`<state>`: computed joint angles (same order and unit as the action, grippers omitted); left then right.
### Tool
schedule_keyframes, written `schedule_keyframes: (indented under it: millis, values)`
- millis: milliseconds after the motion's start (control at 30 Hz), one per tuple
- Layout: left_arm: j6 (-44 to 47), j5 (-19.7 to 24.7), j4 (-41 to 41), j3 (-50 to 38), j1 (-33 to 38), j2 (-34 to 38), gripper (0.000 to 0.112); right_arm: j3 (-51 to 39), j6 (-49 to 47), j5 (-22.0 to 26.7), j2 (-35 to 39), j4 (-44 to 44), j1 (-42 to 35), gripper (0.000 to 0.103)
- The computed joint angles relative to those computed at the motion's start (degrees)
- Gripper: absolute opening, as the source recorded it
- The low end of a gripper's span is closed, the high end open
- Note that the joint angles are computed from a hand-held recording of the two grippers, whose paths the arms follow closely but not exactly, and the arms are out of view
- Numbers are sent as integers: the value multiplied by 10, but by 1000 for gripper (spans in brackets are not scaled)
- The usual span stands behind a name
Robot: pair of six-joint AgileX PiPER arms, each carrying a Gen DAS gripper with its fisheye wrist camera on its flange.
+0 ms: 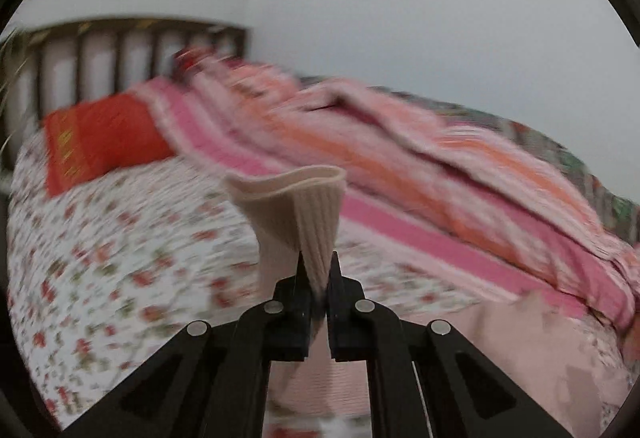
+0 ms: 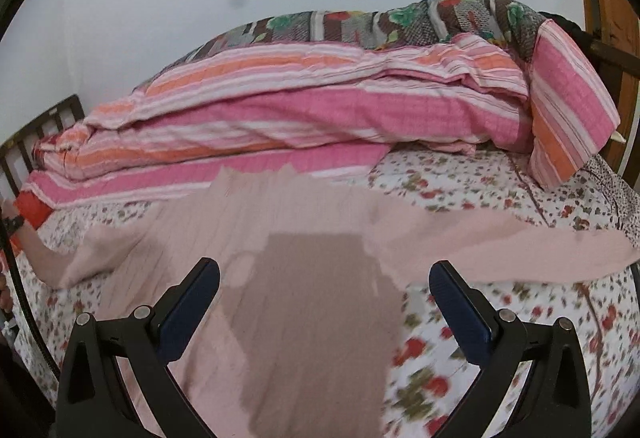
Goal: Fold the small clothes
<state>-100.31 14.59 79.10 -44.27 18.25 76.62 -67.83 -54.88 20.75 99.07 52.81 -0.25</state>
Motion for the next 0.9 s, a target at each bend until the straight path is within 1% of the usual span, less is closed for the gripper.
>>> schedule_keyframes:
  millis: [33,67,100,167,233,333,433,533,633,667,700,767,833,900]
  values:
    - [12,27,-14,-22,-43,9,6,-8,-13,8,4,16,-11,103]
    - [22,44,-23,-41,-73,18,6,-12,-35,13,8,38,-23,103]
    - [33,56,-35,-60,-103,28,6,-14,-66,15,13,67,-39,103]
    - [67,81,-70,-119,-171,67,6,-18,-99,18,24,99,-64,103]
    - [102,99,-104,-177,-225,108,6,-26,-126,25,43,130,-94,103]
    - [142,128,-140,-276,-298,189,6,-48,-115,32,74,122,-130,103]
    - [191,147,-187,-383,-360,278,6,-73,-126,72,102,144,-171,103]
    - [275,168,-265,-506,-415,375,6,-81,-127,69,119,151,-194,103]
    - [381,189,-358,-618,-449,467,7,-90,-118,72,128,139,-208,103]
    - [418,207,-391,-663,-461,504,7,-93,-116,78,129,137,-212,103]
    - [438,220,-413,-691,-471,524,7,-95,-118,84,129,136,-216,103]
    - [501,211,-489,-718,-475,552,7,-90,-131,88,126,143,-219,103]
    - [541,204,-536,-720,-480,561,8,-87,-138,90,124,144,-217,103]
    - [580,199,-580,-714,-475,559,22,-89,-128,92,126,135,-211,103]
